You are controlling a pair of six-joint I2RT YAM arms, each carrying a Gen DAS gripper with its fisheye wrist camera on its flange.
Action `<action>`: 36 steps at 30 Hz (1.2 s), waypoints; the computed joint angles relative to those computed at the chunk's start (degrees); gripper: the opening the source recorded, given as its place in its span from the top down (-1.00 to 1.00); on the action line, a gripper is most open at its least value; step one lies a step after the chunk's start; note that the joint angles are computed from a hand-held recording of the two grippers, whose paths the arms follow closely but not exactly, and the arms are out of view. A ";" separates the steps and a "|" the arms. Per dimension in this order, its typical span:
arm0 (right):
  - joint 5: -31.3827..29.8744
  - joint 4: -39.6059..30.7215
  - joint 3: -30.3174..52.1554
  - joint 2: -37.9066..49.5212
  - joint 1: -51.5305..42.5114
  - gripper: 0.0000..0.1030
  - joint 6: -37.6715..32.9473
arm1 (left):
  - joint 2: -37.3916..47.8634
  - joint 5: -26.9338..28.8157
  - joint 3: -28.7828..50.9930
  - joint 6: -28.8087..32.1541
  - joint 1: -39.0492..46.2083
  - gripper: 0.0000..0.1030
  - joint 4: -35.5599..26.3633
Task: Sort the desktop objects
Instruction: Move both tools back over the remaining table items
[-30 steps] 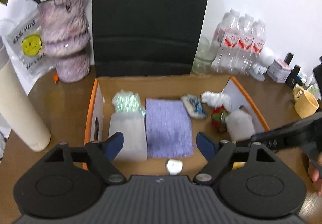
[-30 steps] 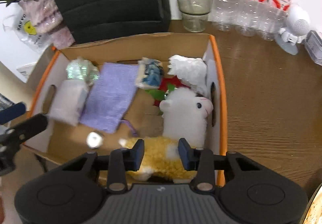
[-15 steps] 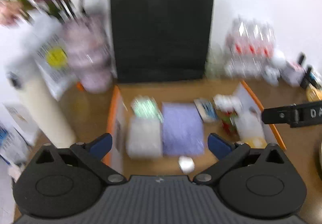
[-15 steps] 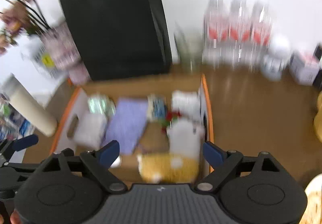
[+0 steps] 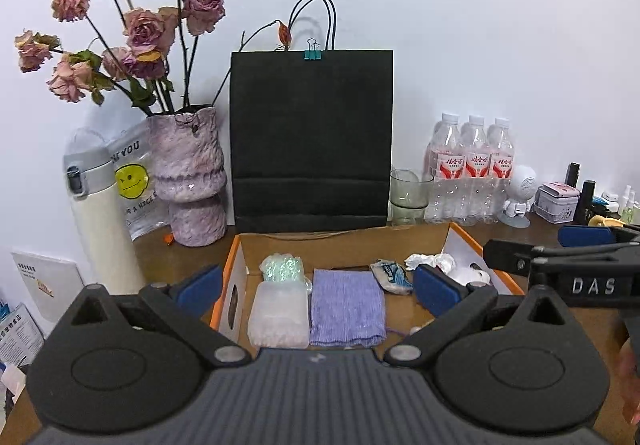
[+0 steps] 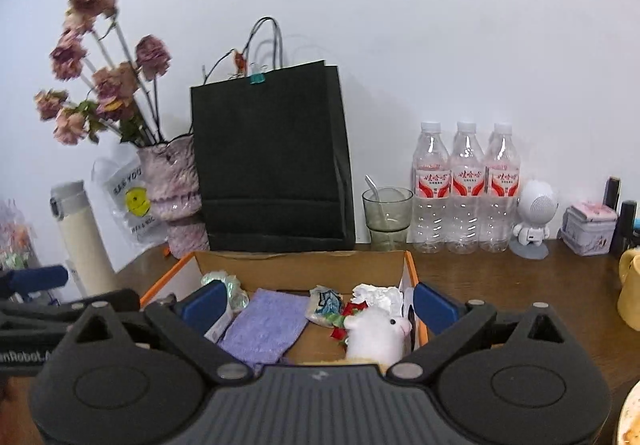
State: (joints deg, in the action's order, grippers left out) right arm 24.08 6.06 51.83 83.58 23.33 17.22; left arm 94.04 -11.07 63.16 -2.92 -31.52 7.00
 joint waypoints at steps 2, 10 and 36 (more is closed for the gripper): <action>2.51 -2.99 -0.47 -1.45 2.28 -0.94 0.39 | -2.73 -1.61 -3.25 0.39 -0.67 -1.00 -0.53; 15.99 -8.65 -14.23 -11.90 20.67 -0.95 9.46 | -21.83 -2.15 -27.08 -0.26 -2.79 -1.00 0.79; 26.55 -28.11 -26.98 -24.42 50.49 -0.62 44.48 | -42.76 15.16 -45.12 8.40 16.74 -1.00 -6.98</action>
State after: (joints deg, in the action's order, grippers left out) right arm 50.63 -22.04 24.85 59.16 73.82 61.71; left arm 51.28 4.09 18.04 5.49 -14.78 0.02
